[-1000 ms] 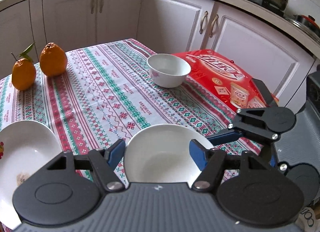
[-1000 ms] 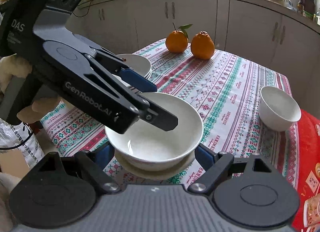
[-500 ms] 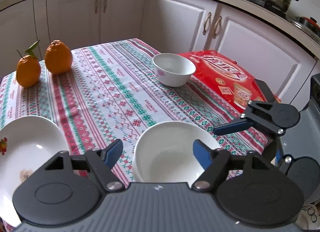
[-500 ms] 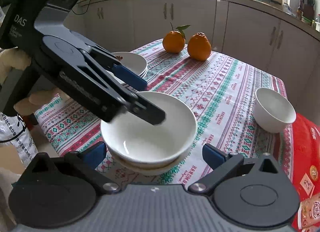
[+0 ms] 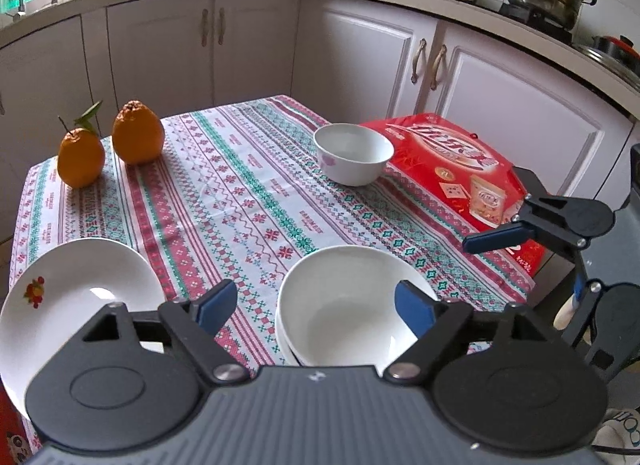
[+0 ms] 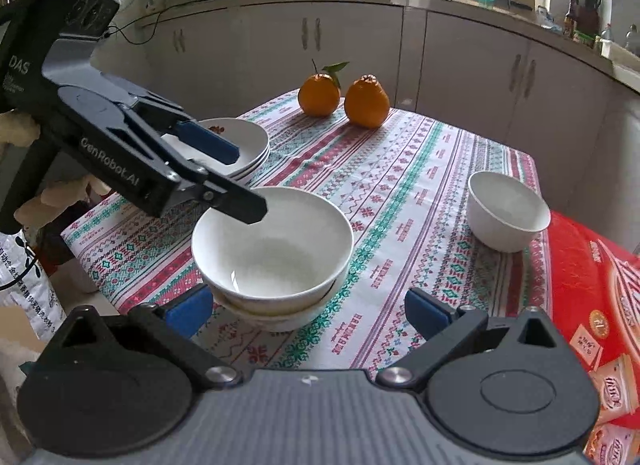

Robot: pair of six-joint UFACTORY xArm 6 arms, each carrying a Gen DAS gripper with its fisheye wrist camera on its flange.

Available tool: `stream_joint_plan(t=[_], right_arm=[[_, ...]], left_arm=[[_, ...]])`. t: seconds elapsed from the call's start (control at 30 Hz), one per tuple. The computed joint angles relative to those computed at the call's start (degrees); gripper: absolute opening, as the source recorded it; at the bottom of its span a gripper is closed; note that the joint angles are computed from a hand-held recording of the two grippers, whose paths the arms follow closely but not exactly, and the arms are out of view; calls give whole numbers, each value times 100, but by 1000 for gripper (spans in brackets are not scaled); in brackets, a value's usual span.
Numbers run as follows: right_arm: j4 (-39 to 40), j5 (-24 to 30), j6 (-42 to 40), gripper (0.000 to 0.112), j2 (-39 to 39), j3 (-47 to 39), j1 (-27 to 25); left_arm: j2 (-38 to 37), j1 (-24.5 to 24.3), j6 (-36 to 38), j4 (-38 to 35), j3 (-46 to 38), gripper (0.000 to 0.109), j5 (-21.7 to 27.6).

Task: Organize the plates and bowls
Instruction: 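Lower the white bowl into the other bowl and open the left tool, then move the left tool to the white bowl beside the red snack box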

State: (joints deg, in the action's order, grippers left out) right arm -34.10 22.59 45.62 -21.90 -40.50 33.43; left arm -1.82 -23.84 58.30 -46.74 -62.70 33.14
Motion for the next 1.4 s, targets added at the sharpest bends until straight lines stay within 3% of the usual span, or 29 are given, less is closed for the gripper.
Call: stream_joint_plan(t=[0.77,1.17,1.4], right_arm=[[-1343,1644,1322,103,-907,93,632],[-1610,1586,1505,103,-1133,196,392],[-1621,1195,1443,103,-1190,334,-58]], left_arm=[[-226,-226,473,-134,75,86,1],[-97,-500,733,-325,-182,87,-180],[276,-632,635,-192,-618,87,-270]])
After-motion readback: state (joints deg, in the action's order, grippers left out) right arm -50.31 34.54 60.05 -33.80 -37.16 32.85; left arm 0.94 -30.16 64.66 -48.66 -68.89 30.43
